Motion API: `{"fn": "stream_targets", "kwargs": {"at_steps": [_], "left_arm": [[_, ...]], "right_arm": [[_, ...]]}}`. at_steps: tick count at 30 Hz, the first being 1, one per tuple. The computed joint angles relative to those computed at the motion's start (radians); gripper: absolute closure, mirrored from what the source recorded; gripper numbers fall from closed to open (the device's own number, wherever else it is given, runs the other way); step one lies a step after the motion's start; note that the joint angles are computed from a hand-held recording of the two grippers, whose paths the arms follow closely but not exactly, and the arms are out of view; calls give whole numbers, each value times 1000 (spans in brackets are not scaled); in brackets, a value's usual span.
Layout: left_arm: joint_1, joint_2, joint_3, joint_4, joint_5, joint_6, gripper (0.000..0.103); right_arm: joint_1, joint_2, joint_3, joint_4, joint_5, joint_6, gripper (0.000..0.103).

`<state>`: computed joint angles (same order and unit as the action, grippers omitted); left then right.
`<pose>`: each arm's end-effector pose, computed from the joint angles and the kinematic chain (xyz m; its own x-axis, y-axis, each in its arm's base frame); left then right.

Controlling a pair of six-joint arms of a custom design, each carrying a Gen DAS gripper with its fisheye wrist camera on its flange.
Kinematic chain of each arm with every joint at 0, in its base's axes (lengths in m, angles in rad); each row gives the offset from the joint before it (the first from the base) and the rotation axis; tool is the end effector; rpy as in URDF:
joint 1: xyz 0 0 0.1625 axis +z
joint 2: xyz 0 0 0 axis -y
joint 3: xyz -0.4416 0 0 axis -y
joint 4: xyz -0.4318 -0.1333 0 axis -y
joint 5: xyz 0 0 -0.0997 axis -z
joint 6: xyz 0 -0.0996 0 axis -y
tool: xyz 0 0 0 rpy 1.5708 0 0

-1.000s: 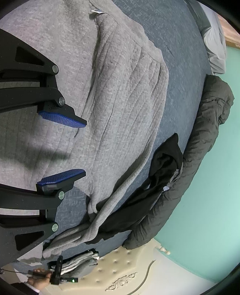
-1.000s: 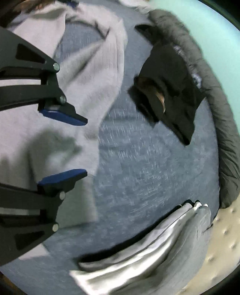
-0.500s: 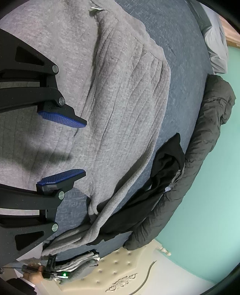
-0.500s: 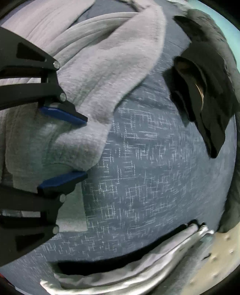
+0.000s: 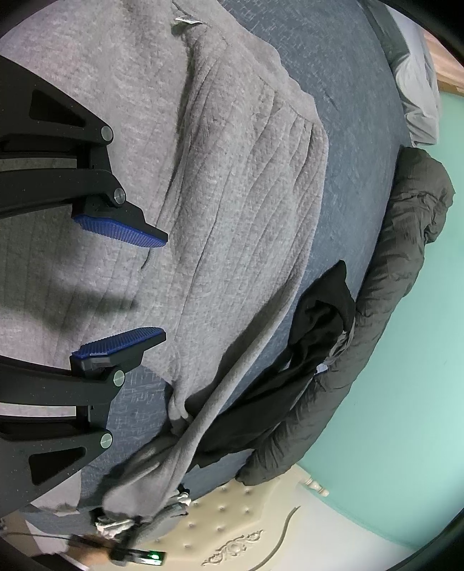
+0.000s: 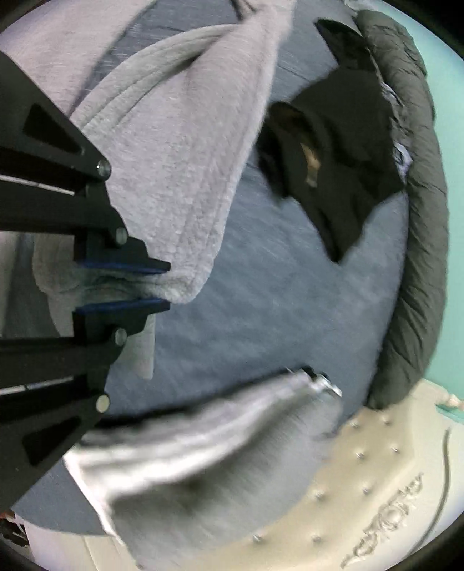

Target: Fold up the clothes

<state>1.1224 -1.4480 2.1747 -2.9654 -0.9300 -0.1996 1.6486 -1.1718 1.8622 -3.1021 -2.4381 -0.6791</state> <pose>-0.0449 -0.5383 0.3129 -0.9328 -0.1267 -0.3373 0.1586 0.6962 -0.7001 0.1053 -0.6126 0.3258 -0.5037 -0.0158 0.8638 -0.4731 0.8416 -0.2605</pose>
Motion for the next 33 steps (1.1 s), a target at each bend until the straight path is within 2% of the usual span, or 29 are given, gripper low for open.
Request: {"fn": "stream_targets", "kwargs": {"at_steps": [3,7,10,11,12,14,17,18,19,20,23,28,33], "left_arm": [[1,1,-1,2,3,-3,52],[3,1,-4,8,7,0,52],[5,4,-6,10,11,2,52],[5,5,-7,11,11,3,52],[6,6,-8,12,12,5,52],[8,9,-11,14,12,6,52],[9,14,-14,18,9,5,52],[8,15,-16,18,10,6,52],[6,17,-16,18,11,6,52],[5,19,-17,17,12,8,52],[0,18,-13,16,14,11,52],[0,11,-11,15,19,10,52],[5,-6,-8,17,19,9,52]], "right_arm": [[16,65,-101,-27,-28,-31,90],[24,140,-220,-3,-54,-22,90],[22,201,-319,31,-79,-27,90],[23,214,-348,77,-89,-6,90],[25,230,-374,95,-103,-4,89],[28,266,-425,109,-131,-13,81],[37,328,-494,-24,-176,-73,74],[37,331,-499,-37,-170,-50,71],[37,318,-488,-13,-145,15,69],[36,291,-462,27,-89,87,69],[38,245,-389,104,61,164,67],[53,231,-306,219,285,185,66],[96,279,-281,311,398,135,65]]}}
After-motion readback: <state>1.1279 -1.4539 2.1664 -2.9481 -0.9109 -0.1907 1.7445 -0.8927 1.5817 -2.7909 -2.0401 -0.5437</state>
